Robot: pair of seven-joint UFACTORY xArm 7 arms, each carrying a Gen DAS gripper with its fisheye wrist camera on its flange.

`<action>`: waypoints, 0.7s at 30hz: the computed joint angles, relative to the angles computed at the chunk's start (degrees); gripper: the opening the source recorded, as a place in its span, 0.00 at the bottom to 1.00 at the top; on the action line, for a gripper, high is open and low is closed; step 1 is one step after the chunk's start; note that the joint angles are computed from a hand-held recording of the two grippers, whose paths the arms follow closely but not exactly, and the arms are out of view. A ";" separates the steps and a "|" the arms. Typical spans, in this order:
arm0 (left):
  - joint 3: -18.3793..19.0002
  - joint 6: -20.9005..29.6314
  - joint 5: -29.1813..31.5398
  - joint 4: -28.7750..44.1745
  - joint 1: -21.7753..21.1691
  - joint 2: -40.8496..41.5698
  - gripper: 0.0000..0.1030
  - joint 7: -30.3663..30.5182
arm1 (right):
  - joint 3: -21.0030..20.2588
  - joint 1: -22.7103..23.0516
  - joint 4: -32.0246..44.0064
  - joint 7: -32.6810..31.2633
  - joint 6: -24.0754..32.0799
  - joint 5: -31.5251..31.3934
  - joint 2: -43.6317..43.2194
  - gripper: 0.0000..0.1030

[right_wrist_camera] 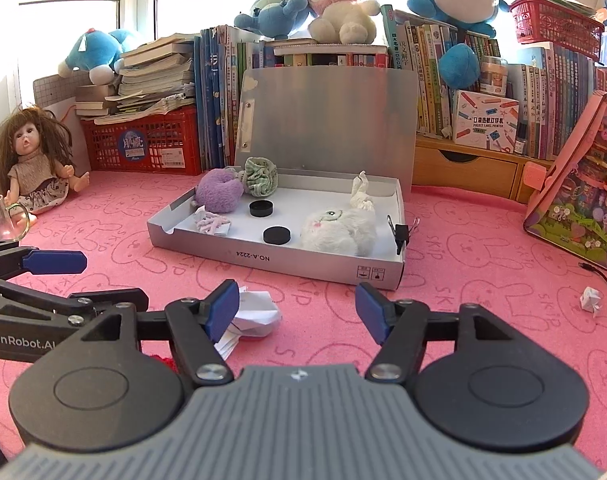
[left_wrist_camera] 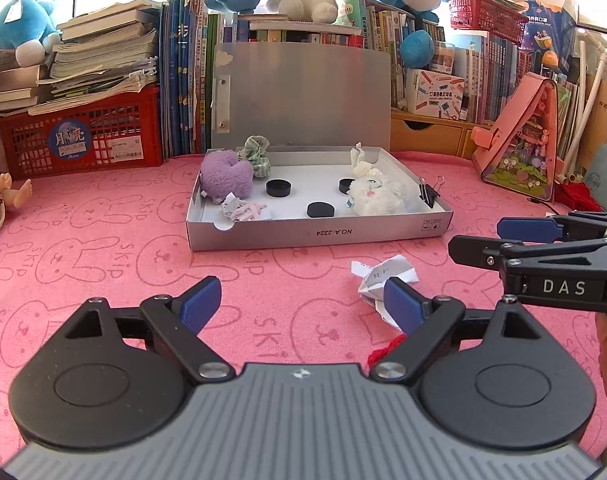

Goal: Organize objects
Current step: 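Move the left tool to the blue floral pouch while the right tool approaches the red crocheted item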

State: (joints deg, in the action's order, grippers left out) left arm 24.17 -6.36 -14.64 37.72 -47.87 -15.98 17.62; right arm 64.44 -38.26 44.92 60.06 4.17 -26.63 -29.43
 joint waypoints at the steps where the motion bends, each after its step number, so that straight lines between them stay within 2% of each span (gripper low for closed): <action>1: -0.49 0.02 0.20 -1.11 0.43 -1.13 0.89 0.10 | -0.41 0.78 -0.46 -0.07 0.10 0.15 -0.09 0.75; 7: -3.14 0.85 1.70 -7.31 2.86 -7.35 0.90 0.05 | -3.62 6.57 -3.70 0.92 0.75 0.66 0.29 0.79; 13: -2.26 2.05 2.27 -11.84 2.14 -13.16 0.90 0.61 | -7.35 11.46 -5.85 2.96 0.71 0.26 0.88 0.83; 21: -2.39 3.78 1.76 -15.74 1.46 -18.71 0.91 3.24 | -9.69 14.03 -6.38 6.61 1.53 -2.03 2.99 0.83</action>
State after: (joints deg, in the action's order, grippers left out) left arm 21.78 -2.58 -12.88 21.98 -46.41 -34.69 20.86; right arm 54.75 -24.23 38.54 66.67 5.70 -28.66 -26.44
